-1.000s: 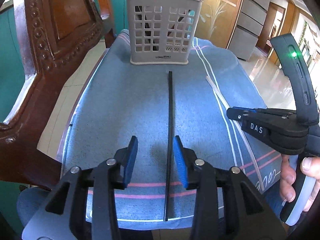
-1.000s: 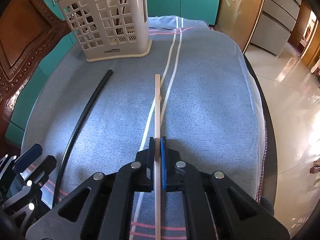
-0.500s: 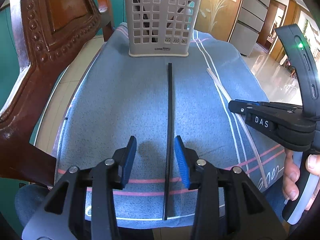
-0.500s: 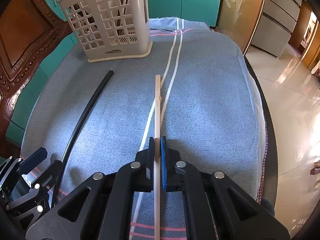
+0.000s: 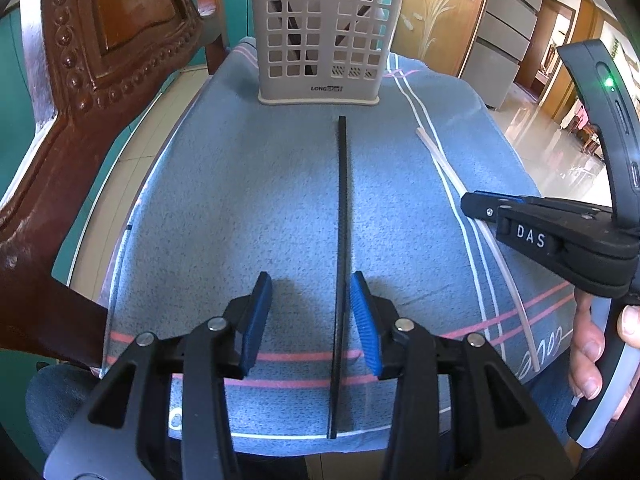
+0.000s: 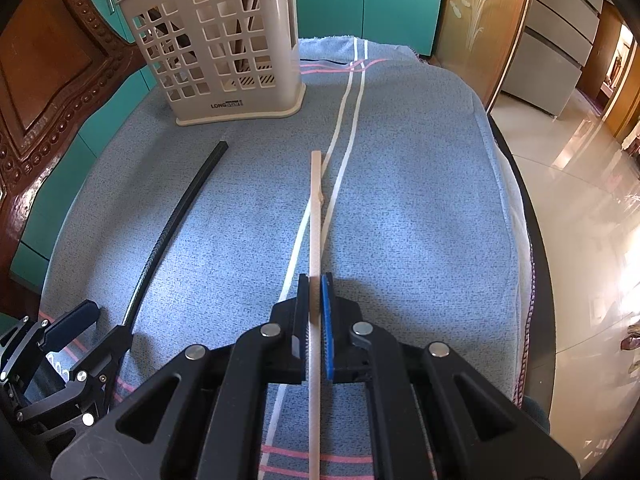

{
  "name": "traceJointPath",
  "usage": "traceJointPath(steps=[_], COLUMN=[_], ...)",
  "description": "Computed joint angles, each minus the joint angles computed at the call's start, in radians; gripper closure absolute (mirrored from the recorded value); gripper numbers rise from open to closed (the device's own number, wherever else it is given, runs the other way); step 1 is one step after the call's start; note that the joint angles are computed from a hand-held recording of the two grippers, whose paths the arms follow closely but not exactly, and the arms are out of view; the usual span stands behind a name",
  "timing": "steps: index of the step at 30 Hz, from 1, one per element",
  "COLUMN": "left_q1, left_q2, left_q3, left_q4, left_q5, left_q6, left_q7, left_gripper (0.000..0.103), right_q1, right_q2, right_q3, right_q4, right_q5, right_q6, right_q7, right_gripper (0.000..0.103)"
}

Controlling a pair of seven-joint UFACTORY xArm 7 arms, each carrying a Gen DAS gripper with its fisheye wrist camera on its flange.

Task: Organize utensils
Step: 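Grasp the pale wooden chopstick with the right tool while the left tool grasps the black chopstick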

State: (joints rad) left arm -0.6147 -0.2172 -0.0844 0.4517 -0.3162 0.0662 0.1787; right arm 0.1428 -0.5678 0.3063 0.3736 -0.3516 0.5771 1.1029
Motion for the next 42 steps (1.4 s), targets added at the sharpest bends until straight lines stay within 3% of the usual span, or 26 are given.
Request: traceJointPath(steps=[20,27,29,33,37,42], left_q1=[0.01,0.016,0.012,0.012,-0.005,0.017], left_q2=[0.005,0.006,0.014,0.037,0.053,0.07], left_q3=[-0.009,-0.013,-0.007,-0.003,0.024,0.019], left_q4=[-0.006,-0.004,0.005,0.03,0.06,0.104], left_q5=[0.028,0.048,0.047,0.034,-0.033,-0.094], left_q6=[-0.014,-0.014,-0.011,-0.008,0.009,0.02], left_q7=[-0.019,-0.035,-0.03,-0.014,0.039,0.09], left_gripper=[0.059,0.059,0.059,0.059,0.059,0.059], right_q1=[-0.006,-0.024,-0.018,-0.002,0.016,0.007], right_q2=[0.028,0.057,0.063,0.062,0.025,-0.005], right_q3=[0.011,0.025,0.016,-0.005,-0.039,-0.033], right_q4=[0.016,0.038,0.04,0.032,-0.009,-0.027], right_q5=[-0.055,-0.094,-0.101,-0.091,-0.036,0.002], right_q6=[0.002,0.016,0.013,-0.014,-0.065,-0.054], right_q7=[0.025,0.05,0.04,0.006,-0.023,-0.043], right_gripper=[0.089,0.078,0.081,0.096,0.097,0.097])
